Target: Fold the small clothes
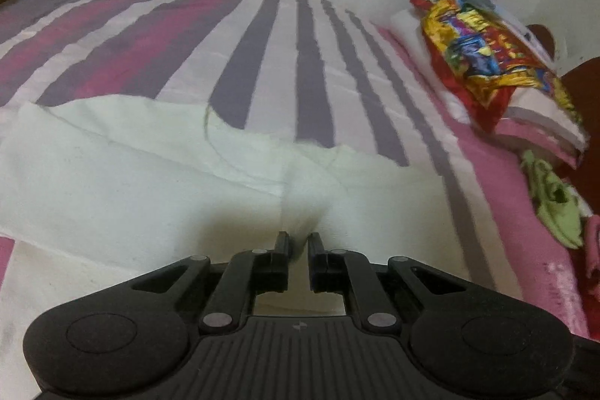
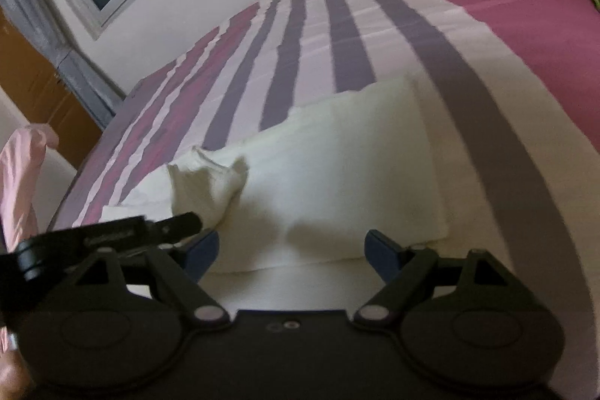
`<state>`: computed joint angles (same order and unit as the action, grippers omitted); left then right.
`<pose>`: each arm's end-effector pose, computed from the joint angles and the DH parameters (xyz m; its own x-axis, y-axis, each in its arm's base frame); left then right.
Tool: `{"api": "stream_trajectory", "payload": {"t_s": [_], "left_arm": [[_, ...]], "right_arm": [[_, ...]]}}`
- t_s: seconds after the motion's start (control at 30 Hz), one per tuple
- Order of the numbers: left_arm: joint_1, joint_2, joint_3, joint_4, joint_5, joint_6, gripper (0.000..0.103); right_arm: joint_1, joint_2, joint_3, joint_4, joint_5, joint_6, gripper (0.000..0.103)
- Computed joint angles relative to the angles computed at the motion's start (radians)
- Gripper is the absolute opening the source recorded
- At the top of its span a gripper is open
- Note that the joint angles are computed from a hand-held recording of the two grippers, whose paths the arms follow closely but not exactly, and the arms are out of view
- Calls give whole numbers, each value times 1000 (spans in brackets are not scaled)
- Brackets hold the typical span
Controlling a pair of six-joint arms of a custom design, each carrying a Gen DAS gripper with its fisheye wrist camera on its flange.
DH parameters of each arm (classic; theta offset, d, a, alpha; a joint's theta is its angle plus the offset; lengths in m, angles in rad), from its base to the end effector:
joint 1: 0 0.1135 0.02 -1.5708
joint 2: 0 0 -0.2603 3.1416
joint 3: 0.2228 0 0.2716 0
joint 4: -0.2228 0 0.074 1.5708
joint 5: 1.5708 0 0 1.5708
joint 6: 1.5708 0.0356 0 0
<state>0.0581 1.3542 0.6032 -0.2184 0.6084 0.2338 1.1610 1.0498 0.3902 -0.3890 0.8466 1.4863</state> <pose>0.2578 -0.0054 0.1457 -0.7370 0.1476 -0.6596 0.4584 0.8262 -0.3274 0.0983 0.1593 0.1398 -0.4863 0.5374 -0.6890 0.3054 0.8433 0.4422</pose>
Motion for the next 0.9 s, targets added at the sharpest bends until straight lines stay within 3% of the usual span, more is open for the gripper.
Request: {"api": "stream_trajectory", "payload": {"t_s": [0.13, 0.37, 0.47, 0.63, 0.7, 0.83, 0.9], "left_arm": [[48, -28, 12, -60, 61, 38, 8], [179, -28, 64, -150, 99, 118, 8], [268, 20, 76, -123, 90, 178, 8], [376, 187, 151, -73, 38, 188, 8], [404, 235, 169, -38, 25, 181, 8], [449, 305, 208, -17, 21, 172, 8], [467, 323, 214, -10, 29, 177, 8]], "right_arm": [[-2, -31, -34, 17, 10, 8, 85], [-66, 38, -75, 270, -99, -76, 82], [-85, 110, -50, 327, -114, -109, 72], [-149, 224, 0, 410, -151, -215, 67], [-169, 277, 21, 446, -175, -244, 53], [-181, 348, 56, 502, -185, -239, 37], [-174, 358, 70, 489, -160, -221, 15]]}}
